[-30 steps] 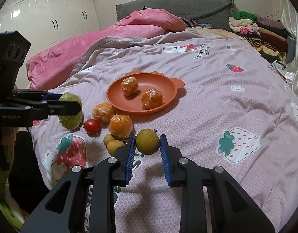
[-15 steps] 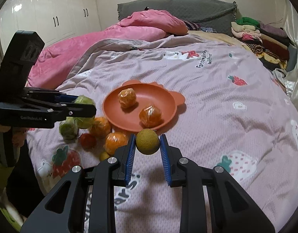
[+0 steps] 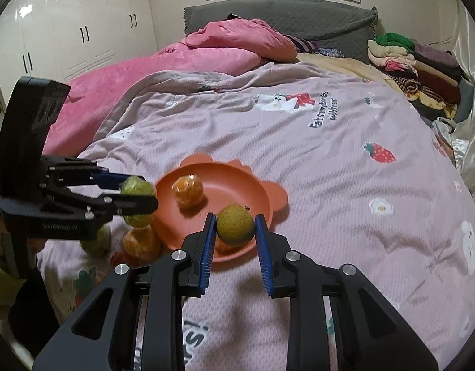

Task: Organize fruits
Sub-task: 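Carry the green pear and small yellow fruit toward the orange plate, then lower the green pear with the left gripper while the right lowers the small yellow fruit onto the plate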

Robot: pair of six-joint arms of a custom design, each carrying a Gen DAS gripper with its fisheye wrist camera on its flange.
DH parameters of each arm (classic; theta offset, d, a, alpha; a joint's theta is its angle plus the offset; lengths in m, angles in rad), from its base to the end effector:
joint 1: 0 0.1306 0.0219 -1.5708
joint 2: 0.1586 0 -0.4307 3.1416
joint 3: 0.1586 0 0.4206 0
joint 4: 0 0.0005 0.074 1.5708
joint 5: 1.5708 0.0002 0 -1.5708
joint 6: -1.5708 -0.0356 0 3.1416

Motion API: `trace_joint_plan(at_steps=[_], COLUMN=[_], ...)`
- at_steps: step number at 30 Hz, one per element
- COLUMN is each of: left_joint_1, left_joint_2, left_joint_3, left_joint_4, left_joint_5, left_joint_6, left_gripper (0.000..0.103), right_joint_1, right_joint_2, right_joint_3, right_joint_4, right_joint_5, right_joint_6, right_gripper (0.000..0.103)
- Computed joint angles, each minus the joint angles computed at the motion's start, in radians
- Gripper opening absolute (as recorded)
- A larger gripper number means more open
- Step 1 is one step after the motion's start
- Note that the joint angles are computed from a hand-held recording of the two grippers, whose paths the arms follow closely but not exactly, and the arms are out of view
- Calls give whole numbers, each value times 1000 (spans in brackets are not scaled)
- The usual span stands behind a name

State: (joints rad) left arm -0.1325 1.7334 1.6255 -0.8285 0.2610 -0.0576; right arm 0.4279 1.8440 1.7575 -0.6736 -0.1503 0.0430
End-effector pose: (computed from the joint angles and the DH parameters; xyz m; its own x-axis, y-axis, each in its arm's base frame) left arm 0.6332 -0.0942 0.4066 -0.7810 0.1602 -0.6037 0.3248 0.9298 -0.1734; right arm 0.6351 0.2949 0.4100 -0.6044 -0.3224 -0.7285 -0.5355 0.8415 0.0719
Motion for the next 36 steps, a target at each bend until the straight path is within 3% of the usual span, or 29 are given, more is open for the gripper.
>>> trace_joint_plan(at_steps=[36], left_joint_1=[13], left_joint_2=[55], left_joint_3=[28], left_joint_4=[4], left_joint_5=[44], left_joint_6=[-40], left_gripper=[33], right_joint_1=[6], right_joint_2=[229], right_joint_3=[346], right_joint_4=[-240], right_joint_5=[-25], right_joint_6=[54], right_gripper=[24])
